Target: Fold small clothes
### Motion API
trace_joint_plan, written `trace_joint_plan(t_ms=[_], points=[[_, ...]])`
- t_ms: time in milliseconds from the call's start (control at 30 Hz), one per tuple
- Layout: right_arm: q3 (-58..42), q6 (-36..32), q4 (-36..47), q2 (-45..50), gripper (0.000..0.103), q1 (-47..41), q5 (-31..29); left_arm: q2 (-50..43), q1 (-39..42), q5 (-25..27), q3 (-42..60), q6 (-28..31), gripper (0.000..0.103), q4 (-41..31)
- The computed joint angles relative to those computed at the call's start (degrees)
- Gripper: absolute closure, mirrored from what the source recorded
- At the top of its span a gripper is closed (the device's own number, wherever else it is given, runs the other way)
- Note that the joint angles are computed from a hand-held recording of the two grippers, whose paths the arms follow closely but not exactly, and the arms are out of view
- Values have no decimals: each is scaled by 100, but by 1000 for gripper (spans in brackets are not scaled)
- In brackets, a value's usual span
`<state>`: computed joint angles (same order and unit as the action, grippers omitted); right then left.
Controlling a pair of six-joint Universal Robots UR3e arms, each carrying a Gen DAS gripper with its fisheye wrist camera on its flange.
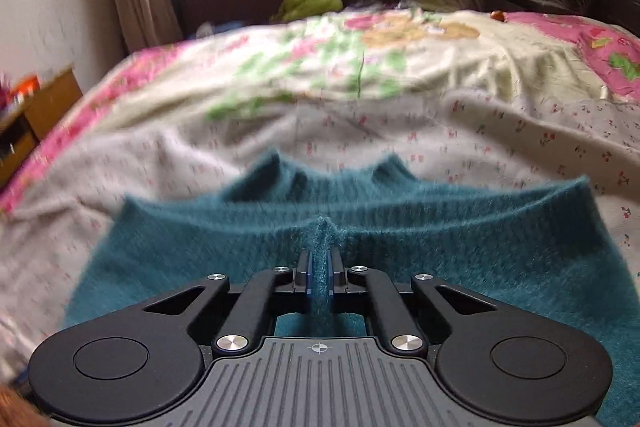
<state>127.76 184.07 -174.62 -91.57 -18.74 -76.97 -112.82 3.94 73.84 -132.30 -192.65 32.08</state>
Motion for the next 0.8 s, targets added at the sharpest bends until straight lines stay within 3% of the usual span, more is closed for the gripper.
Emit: trace_joint_plan(t_ms=[167,267,333,433,633,800], points=[[-61,545,-720,210,97,13,-12,120,125,-171,-256,-58,8,460],[-425,662,-1038,1080,97,392,-567,63,41,-70,-239,-21,7,576],[-660,532,-1136,1648,97,635,-958,-23,-90,124,-145,76,6,466],[-545,448,-1397,1832,96,625,-937,-116,-268,413,57,265,6,67],[57,107,-1240,937,87,118,-345,-235,-327,569,259,307,0,-338],[1381,-405,-806,-980,87,-705,257,-210,-268,480,246,308,0,-393]])
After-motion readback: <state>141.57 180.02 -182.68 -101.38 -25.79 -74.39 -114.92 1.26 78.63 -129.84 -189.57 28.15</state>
